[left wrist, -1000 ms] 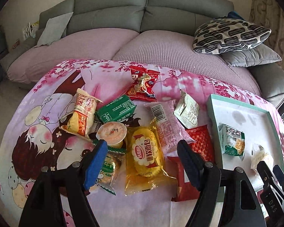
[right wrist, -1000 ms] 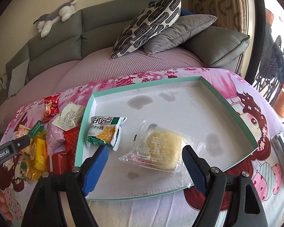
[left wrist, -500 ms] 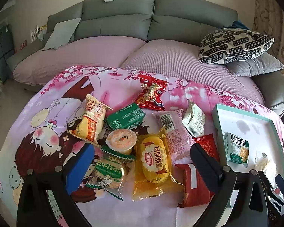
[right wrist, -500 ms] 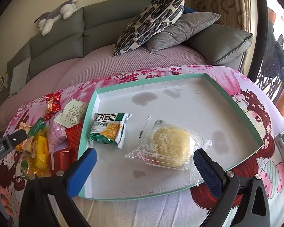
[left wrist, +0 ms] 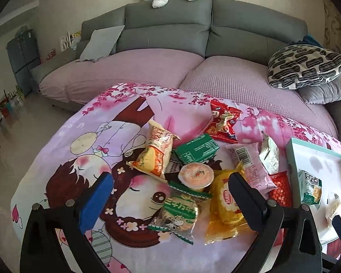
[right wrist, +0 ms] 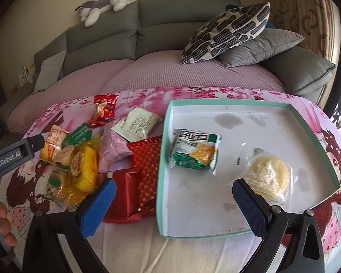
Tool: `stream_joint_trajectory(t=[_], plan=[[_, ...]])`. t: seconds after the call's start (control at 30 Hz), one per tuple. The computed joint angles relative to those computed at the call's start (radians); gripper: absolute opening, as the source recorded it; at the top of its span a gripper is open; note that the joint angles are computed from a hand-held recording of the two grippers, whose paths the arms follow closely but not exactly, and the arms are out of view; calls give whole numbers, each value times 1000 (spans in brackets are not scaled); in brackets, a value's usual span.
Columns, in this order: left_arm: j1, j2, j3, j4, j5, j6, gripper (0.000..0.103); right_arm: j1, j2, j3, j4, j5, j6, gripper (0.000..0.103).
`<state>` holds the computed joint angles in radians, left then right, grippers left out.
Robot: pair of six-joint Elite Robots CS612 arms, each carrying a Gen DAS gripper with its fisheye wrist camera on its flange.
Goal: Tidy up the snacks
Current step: 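Withdraw both tools from the tray back toward the snack pile, then grasp the green cracker pack with the left tool while the right tool reaches the red pack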
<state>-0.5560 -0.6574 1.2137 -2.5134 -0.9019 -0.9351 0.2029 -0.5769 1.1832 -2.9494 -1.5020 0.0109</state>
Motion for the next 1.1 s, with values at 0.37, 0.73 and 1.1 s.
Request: stream_joint_trajectory(t=[0.37,0.73,1.1], plan=[[34,-35,71,-23,-109,-52,101,42,18,-21,32,43,-136,103],[53,15,9,48,-271,-8,101,47,27,-32,47,5,-139,80],[64,43,-16,58,-353,2,99,47,40,-60,152,6,-142,53]])
